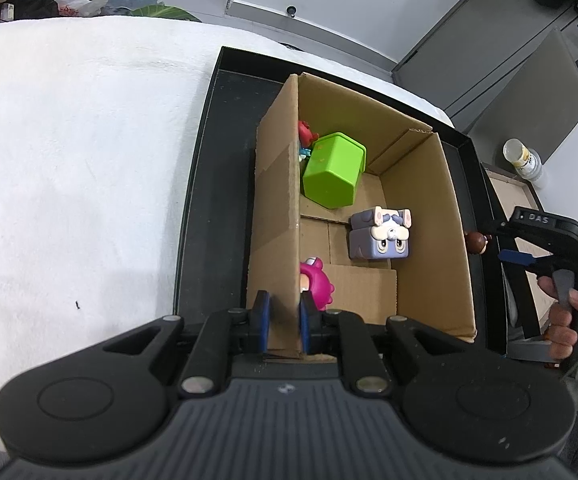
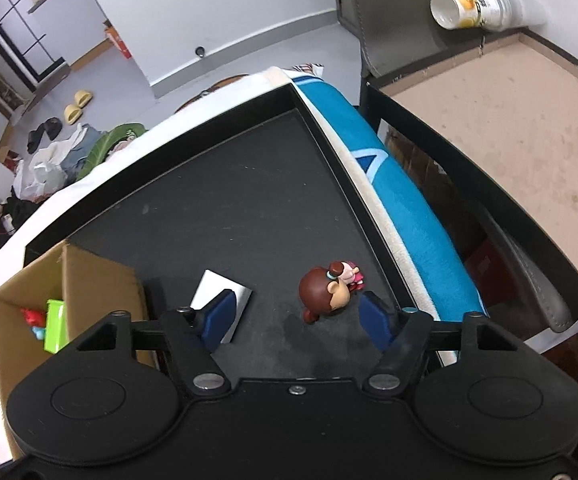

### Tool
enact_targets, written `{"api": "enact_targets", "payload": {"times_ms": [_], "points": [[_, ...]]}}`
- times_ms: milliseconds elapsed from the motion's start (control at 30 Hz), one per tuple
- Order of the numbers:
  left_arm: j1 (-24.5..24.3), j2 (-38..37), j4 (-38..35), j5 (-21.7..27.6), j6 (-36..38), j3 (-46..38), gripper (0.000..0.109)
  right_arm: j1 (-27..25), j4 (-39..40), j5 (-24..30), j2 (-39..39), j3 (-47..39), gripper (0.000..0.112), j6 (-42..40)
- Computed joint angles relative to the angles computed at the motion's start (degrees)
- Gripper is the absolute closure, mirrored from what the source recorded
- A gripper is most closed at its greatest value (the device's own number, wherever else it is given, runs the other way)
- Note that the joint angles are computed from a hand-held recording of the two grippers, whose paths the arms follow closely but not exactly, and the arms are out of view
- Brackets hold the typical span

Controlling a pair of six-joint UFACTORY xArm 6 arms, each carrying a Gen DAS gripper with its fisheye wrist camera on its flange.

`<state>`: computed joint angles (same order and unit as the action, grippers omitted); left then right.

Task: Organize rigid objects
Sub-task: 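Move the right gripper to the brown-haired doll on the tray, then grasp the brown-haired doll with the right gripper and lift it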

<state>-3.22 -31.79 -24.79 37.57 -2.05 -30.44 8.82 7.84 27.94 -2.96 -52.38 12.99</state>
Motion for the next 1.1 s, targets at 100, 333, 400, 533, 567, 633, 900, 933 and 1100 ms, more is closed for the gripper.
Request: {"api": "enact_targets", "payload": {"times_ms": [100, 333, 400, 533, 567, 633, 900, 933, 1100], "points": [[0.01, 0.0, 0.02, -0.02, 0.03, 0.02, 0.094, 0.03, -1.29, 0.04, 0.97, -0.38, 0.054, 1.81], [0.09, 0.04, 0.35, 0.14, -0.05, -0.05, 0.094, 0.17, -4.56, -0.67, 3.08, -1.04, 0.059, 5.76], [-0.05, 0.07, 0.53, 0.04, -0.21, -0.07, 0.094, 0.22, -5.22, -0.5, 3.7, -1.35, 0.059, 6.49], [-0.15, 0.31, 0.85, 0.06, -0.14, -0.25, 0.094, 0.3, -7.32, -0.44, 4.81, -1.76, 0.068, 8.44], [-0.14, 0.45, 0.99, 0.15, -0.09, -0.4, 0.094, 0.16, -7.19, -0.33, 5.13, -1.97, 0.075, 8.62], [-0.16, 0.51, 1.1, 0.25, -0.13, -0.51, 0.094, -0.06, -6.1, -0.49, 5.02, -1.77, 0.078, 8.4], [-0.27, 0.48, 1.21, -0.16, -0.57, -0.3, 0.094, 0.74, -7.68, 0.19, 1.26, 0.7, 0.078, 8.32], [-0.31, 0.43, 1.14, -0.29, -0.52, -0.19, 0.094, 1.01, -8.2, 0.28, 0.67, 1.05, 0.078, 8.26], [-0.28, -0.16, 0.67, -0.65, -0.18, 0.34, 0.094, 2.19, -10.15, 1.16, -1.93, 2.01, 0.078, 8.11]]}}
